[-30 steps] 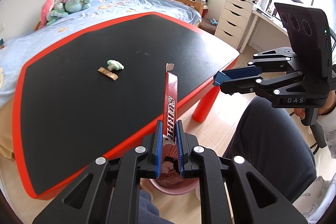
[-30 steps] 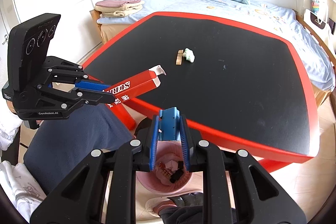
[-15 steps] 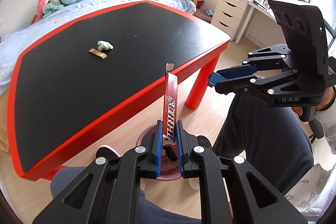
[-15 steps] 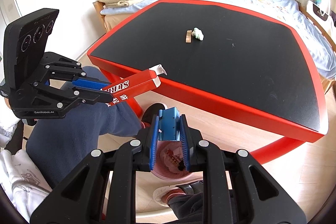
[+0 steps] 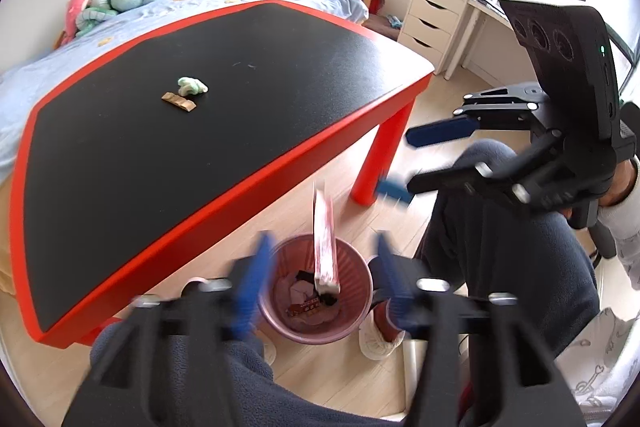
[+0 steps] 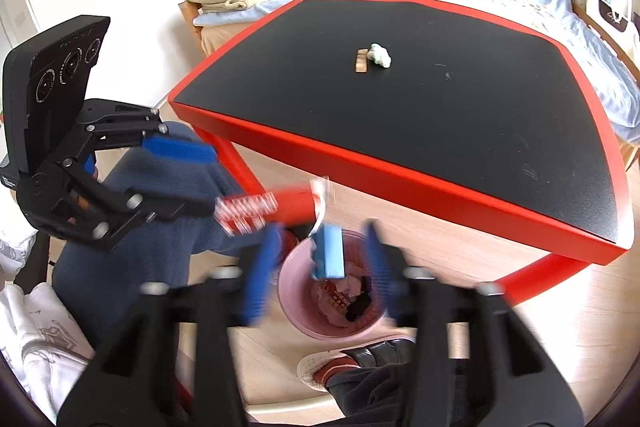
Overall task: Collect trash
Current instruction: 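Carry block and box over the pink wastebasket and open both tools, then move both open tools back toward the clothespin and plush on the table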
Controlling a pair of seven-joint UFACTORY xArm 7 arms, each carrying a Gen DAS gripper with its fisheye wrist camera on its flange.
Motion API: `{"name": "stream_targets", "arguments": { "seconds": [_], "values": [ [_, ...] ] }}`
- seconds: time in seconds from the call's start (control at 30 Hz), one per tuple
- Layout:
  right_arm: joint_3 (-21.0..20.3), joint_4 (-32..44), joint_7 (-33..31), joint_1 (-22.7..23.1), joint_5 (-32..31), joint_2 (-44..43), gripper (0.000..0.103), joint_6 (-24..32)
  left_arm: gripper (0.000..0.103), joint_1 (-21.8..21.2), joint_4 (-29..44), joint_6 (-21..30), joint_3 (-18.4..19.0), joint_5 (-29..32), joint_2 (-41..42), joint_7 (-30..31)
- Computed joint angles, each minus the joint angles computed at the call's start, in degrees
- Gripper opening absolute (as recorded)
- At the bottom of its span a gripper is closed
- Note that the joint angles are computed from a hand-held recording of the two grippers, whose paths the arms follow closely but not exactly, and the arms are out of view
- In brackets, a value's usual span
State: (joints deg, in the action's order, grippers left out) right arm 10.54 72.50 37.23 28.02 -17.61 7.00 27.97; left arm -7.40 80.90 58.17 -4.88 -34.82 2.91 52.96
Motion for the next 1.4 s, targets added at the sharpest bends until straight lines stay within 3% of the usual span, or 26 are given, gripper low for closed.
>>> {"name": "stream_targets", "arguments": {
  "seconds": [0.03, 0.07, 0.37, 1.0, 1.4],
  "values": [
    [-0.29, -0.66, 1.27, 0.08, -0.85, -0.33, 0.085, -0.85, 0.078, 0.02, -0.12, -0.29, -0.02, -0.72, -0.03, -0.10],
    [-0.41, -1.09, 2.01, 0.07, -1.32, -0.53, 0.089, -1.39, 0.087, -0.02, -0.49, -1.02, -0.05, -0.97, -0.19, -0.24],
    [0.07, -1.08, 1.18, -0.31, 1.17, 0.26, 0.099, -0.41, 0.095, 0.13, -0.67, -3.98, 0.21, -0.41, -0.13, -3.90],
    [-0.25, -0.62, 2.38, -0.51, 1.06, -0.16, 0.100, 1.12, 0.095, 0.95, 1.54, -5.27, 0.25, 1.49, 1.42, -6.93],
    [-1.31, 7.08, -3.79, -1.73, 0.93, 3.73, 0.100, 3.04, 0.095, 1.46, 11.54, -5.05, -0.86, 6.14, 9.03, -13.07]
  ]
}}
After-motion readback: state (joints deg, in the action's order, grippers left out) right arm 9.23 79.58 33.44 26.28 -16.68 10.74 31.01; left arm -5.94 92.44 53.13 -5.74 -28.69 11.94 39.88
